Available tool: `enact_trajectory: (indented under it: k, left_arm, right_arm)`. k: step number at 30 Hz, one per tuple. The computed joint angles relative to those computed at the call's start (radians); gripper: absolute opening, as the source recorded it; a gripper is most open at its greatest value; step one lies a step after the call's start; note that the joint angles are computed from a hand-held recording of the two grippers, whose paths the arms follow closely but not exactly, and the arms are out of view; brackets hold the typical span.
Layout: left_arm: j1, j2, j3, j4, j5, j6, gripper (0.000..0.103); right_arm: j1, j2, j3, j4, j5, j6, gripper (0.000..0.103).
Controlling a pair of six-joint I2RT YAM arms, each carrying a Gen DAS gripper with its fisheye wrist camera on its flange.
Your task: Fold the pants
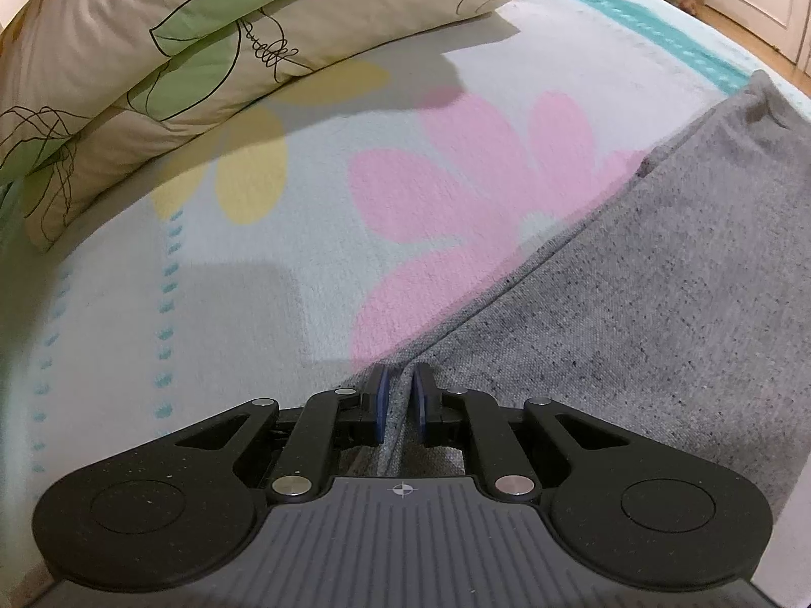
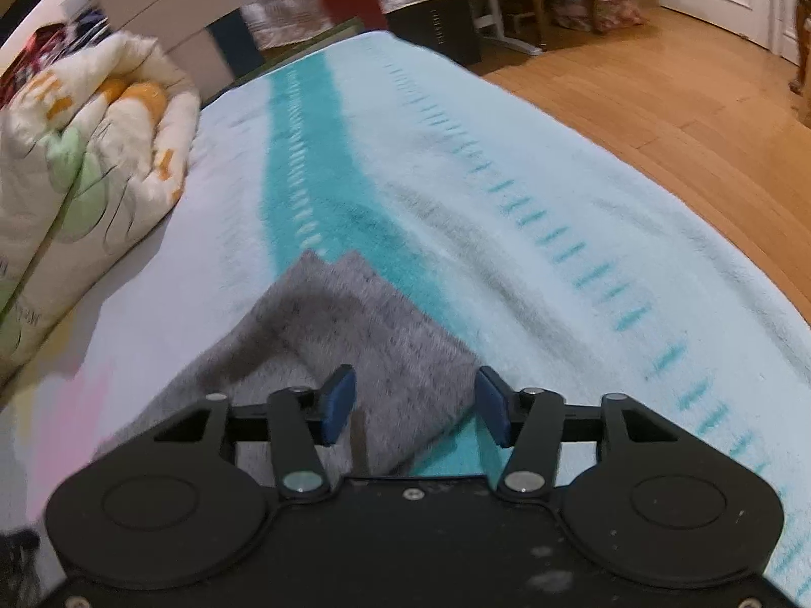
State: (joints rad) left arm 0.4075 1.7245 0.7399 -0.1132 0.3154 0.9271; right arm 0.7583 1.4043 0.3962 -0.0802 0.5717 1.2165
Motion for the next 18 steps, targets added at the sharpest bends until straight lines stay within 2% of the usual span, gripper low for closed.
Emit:
enact_trajectory:
  k: [3,4,6,7,9,12,13,16,18]
  left_arm:
    - [-0.002,-0.005,-0.006,0.005,-0.004,-0.001,0.011]
    - [-0.002,-0.006,-0.007,0.006,-0.005,-0.001,0.011]
    - [-0.001,-0.01,-0.009,0.007,-0.005,0.004,0.011]
    - [-0.001,-0.01,-0.009,0.006,-0.004,0.008,0.011]
    - [0.003,-0.016,-0.005,-0.003,0.002,0.013,0.01]
    - [0.012,-0.02,0.024,-0.043,0.025,0.002,0.01]
    - [0.011,-0.017,0.031,-0.043,0.029,-0.015,0.01]
    - [-0.022,0.014,0.05,-0.004,-0.027,-0.088,0.011]
    - [-0.025,0.045,0.09,-0.038,-0.031,-0.103,0.011]
  right_arm:
    - [-0.006,0.053,0.011,0.031,-0.029,-0.042,0.045]
    - [-0.007,0.066,0.01,0.049,-0.032,-0.048,0.039]
    - [0.001,0.093,0.018,0.056,-0.022,-0.051,0.016]
    - [0.004,0.094,0.021,0.052,-0.021,-0.059,0.009]
    - [0.029,0.09,0.037,0.015,0.007,-0.075,0.008]
    - [0.067,0.103,0.112,-0.143,0.11,-0.086,0.007]
    - [0.058,0.089,0.111,-0.152,0.117,-0.097,0.007]
    - [-0.01,0.129,0.135,-0.144,0.057,-0.119,0.007]
    - [-0.014,0.2,0.186,-0.175,0.052,-0.119,0.008]
